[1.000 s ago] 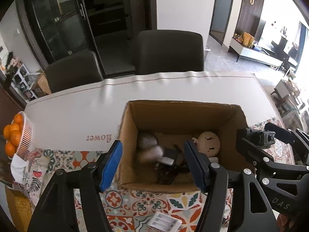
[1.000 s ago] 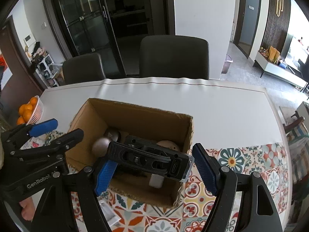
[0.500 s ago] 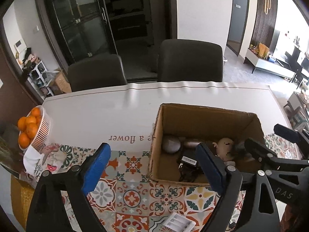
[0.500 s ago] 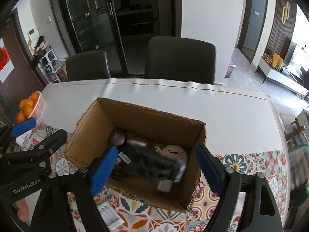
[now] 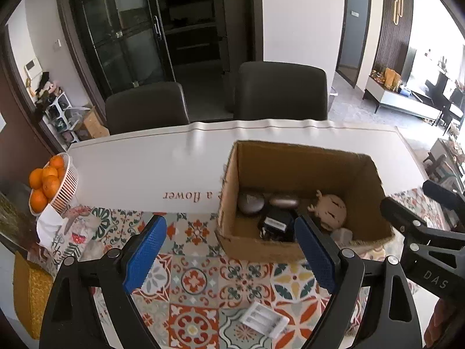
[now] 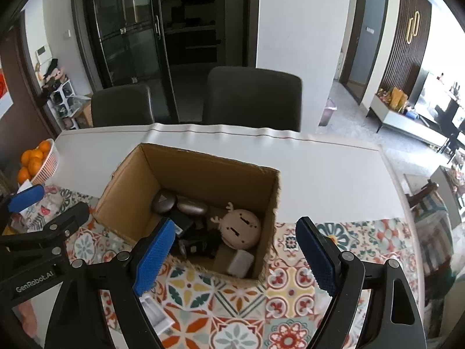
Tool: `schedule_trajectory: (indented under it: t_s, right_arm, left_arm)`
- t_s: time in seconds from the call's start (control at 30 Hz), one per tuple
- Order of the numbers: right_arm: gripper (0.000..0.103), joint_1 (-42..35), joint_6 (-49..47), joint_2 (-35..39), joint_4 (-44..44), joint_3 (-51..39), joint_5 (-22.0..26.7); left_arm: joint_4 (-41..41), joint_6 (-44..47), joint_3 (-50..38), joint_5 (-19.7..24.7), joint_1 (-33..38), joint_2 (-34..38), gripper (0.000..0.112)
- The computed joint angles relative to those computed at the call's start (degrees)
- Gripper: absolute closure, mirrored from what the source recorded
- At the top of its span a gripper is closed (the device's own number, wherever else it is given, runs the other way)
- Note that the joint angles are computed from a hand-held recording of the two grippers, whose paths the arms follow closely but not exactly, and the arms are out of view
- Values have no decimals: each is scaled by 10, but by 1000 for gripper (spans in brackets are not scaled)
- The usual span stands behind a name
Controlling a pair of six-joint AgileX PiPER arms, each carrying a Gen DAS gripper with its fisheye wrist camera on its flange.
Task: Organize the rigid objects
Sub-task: 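Open both tools to release the items into the box, then withdraw both tools from the box toward the figurine and battery charger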
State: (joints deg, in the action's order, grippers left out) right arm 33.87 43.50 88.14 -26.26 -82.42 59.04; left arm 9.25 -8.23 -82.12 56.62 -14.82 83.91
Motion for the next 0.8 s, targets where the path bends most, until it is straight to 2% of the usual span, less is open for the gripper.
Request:
schedule_trajectory:
  t_s: [0.4, 0.8]
  right_arm:
    - [18, 70, 101, -124, -69, 116, 26]
    - [18, 160, 206, -217, -101, 233, 68]
  left_arm:
    - [50, -54, 100, -6, -71, -118, 20]
    - [79, -121, 196, 8, -154, -193, 20]
